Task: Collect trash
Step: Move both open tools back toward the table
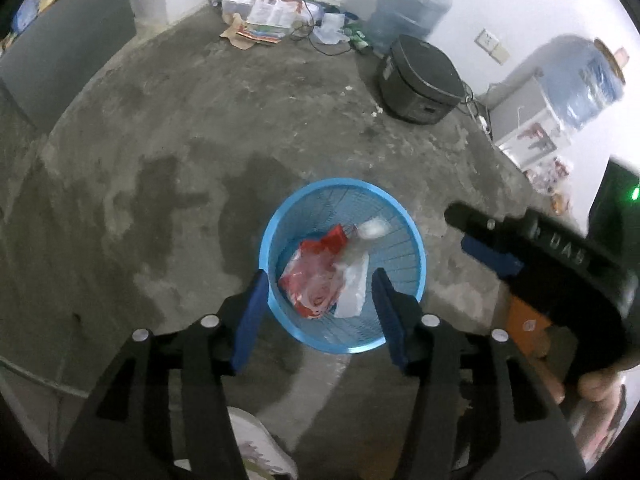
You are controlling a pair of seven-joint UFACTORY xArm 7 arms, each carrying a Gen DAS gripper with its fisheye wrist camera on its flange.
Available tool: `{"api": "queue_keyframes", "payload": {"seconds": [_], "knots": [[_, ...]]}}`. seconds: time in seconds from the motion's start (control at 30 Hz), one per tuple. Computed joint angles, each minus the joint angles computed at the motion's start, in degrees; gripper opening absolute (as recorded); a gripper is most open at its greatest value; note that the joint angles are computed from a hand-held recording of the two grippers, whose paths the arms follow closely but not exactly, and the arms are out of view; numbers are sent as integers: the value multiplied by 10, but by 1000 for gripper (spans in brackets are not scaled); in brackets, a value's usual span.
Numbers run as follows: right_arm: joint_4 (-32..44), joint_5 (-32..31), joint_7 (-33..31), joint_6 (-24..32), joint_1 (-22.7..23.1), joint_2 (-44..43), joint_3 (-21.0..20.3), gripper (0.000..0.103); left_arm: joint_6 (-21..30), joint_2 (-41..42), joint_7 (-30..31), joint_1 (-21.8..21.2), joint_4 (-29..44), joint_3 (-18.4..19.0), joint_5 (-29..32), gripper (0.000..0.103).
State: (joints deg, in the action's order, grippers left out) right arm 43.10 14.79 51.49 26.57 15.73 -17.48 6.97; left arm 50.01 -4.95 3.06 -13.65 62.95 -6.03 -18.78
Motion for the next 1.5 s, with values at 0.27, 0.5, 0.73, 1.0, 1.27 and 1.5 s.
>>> {"api": "queue_keyframes", "payload": {"seconds": [0.27,0.5,0.73,1.0,1.27,1.5], "knots": [[-35,-66,55,40,-5,-88,44,53,18,-77,49,13,-18,29,-38,57],[24,-145,108,138,6,-133,109,66,64,-197,77,30,-40,66,-50,61],[156,-252,124,238,22,-103,183,80,84,-343,76,58,-58,95,-7,72],[310,-378,127,344,52,-32,264,92,147,-459,88,83,-52,142,34,80],[494,-531,125,487,117,137,354,97,186,-536,107,119,-41,190,72,81],[710,-779,92,635,302,338,364,97,207,-577,114,170,-19,249,118,81]]}}
